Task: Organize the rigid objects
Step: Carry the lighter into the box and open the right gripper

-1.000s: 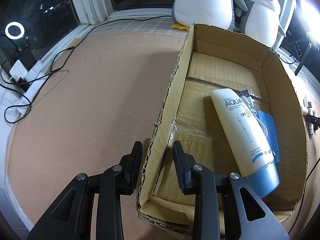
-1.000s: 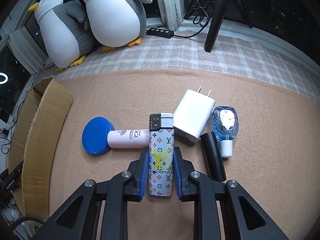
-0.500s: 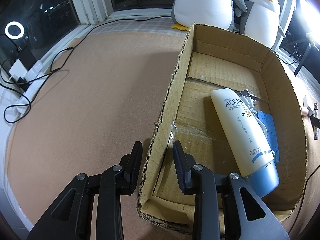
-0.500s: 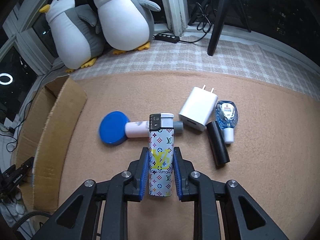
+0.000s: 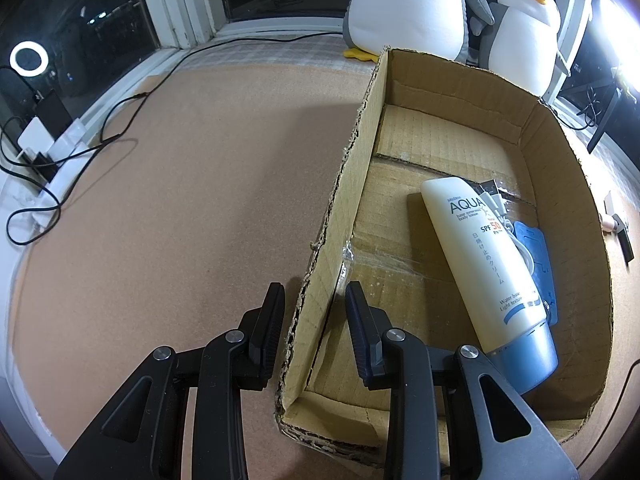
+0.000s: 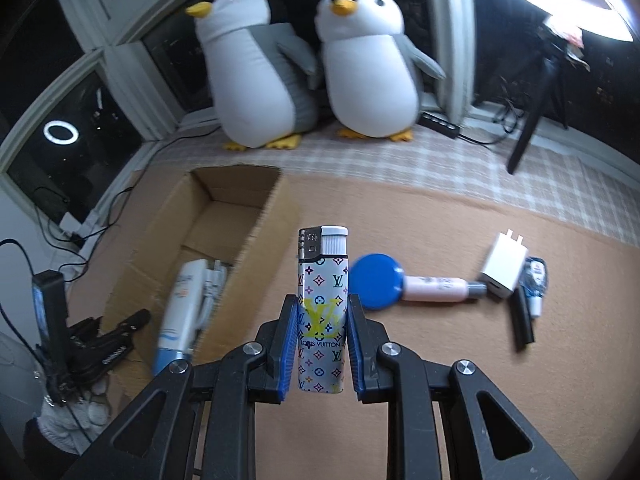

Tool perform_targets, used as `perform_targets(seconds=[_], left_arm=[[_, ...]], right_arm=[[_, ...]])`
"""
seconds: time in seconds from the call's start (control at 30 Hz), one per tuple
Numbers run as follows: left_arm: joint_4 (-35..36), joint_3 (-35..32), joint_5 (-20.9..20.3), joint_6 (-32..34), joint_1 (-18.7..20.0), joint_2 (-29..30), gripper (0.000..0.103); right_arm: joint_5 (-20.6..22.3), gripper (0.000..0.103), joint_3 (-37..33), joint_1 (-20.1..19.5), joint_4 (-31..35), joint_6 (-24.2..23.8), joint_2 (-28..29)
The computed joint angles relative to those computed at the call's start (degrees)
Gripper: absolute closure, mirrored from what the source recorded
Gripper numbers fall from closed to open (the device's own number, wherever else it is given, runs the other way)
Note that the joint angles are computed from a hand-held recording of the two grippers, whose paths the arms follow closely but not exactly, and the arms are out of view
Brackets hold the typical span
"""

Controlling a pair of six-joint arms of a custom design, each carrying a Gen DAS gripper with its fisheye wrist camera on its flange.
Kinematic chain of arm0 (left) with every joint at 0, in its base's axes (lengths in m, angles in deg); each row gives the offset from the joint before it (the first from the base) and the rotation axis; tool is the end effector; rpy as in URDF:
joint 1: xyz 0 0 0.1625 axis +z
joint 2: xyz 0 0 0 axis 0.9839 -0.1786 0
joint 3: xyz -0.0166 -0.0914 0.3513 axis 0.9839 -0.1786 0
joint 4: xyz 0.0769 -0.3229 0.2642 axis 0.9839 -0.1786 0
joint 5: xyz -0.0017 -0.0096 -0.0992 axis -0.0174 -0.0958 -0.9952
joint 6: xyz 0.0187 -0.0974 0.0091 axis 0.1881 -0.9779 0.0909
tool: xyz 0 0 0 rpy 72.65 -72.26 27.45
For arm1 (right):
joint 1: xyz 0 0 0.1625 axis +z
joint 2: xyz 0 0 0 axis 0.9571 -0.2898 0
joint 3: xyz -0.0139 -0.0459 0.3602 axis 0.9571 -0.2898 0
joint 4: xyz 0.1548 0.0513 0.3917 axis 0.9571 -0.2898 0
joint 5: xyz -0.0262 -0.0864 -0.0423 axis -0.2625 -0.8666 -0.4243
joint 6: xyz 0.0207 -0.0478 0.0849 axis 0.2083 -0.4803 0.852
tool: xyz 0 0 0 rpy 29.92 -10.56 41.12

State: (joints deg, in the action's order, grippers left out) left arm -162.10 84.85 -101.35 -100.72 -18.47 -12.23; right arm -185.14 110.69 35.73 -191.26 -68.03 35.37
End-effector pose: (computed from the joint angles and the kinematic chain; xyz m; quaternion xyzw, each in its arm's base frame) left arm -0.0323 -0.5107 0.2700 0.0022 0.8759 -0.2544 0.4101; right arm 0.3029 -0.6033 0.1053 0.2170 -0.9374 0.1834 0.2014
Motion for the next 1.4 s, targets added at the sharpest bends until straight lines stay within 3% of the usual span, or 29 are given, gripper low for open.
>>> perform_targets(seconds=[0.53,1.27,1.37,1.4], left_arm=[[-0.2,0.06,-0.09,0.01,0.01,0.02,0.073],[-0.39,0.11,-0.12,0.06,0.02,0.05,0.073],[-0.49,0.08,-0.07,0.17,0.05,0.17,0.073],[-0.59,0.07,-0.1,0.17,0.06,0.22,0.073]], right_arm=[[3.82,0.083,-6.59,3.73,4.19,-0.87,7.65],[3.1,0.082,-10.39,5.01,5.57,-1.24,12.53],[3.37,0.07,-10.55,5.02,5.87,-1.2,12.62],[3.26,0.059,-10.41,5.04,5.49,-1.31,12.56]])
